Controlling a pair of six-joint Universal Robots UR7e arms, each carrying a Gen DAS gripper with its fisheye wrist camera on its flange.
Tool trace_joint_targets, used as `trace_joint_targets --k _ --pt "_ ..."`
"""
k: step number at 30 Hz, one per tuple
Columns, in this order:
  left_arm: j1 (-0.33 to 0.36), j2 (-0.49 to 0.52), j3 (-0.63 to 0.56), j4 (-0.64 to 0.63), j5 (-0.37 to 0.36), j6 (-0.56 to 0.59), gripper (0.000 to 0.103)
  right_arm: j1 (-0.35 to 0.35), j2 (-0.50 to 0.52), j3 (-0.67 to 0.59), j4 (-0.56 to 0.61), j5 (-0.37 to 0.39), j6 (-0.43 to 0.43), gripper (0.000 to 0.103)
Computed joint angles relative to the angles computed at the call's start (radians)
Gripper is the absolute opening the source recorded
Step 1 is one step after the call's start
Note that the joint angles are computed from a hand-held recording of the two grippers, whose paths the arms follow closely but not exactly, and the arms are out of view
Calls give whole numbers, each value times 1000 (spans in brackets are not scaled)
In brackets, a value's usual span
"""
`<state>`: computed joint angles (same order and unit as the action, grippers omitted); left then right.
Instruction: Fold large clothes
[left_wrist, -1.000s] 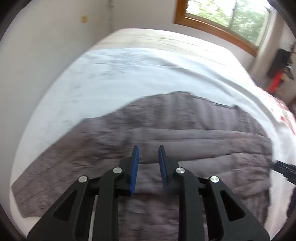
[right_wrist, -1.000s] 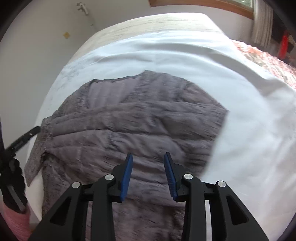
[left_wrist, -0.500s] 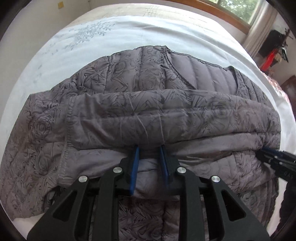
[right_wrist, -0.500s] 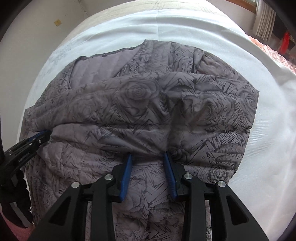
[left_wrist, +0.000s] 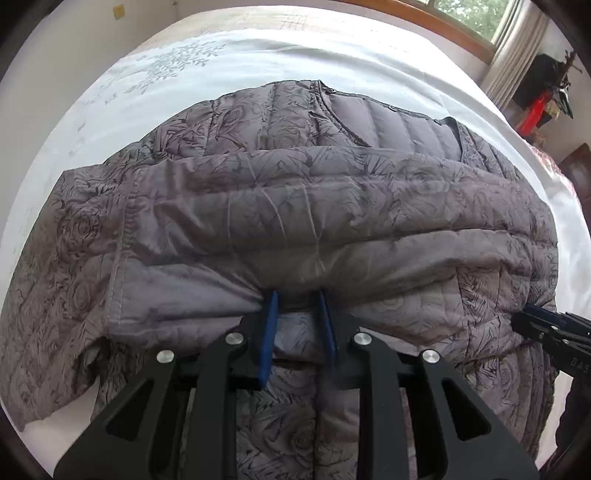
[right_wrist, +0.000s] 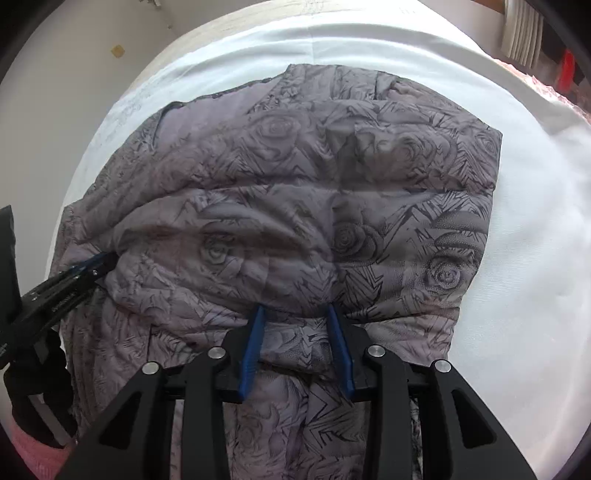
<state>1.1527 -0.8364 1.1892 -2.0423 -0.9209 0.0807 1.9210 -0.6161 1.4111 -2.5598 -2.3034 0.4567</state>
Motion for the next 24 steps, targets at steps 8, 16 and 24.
trace_joint_targets --k 8,16,24 --pt "7 -20 -51 55 -31 -43 26 35 -12 -30 29 -11 8 42" --pt "79 -230 41 44 93 -104 46 85 -39 2 66 -62 17 49" --pt "228 -356 -10 176 350 -336 62 72 -25 -4 104 -69 42 49"
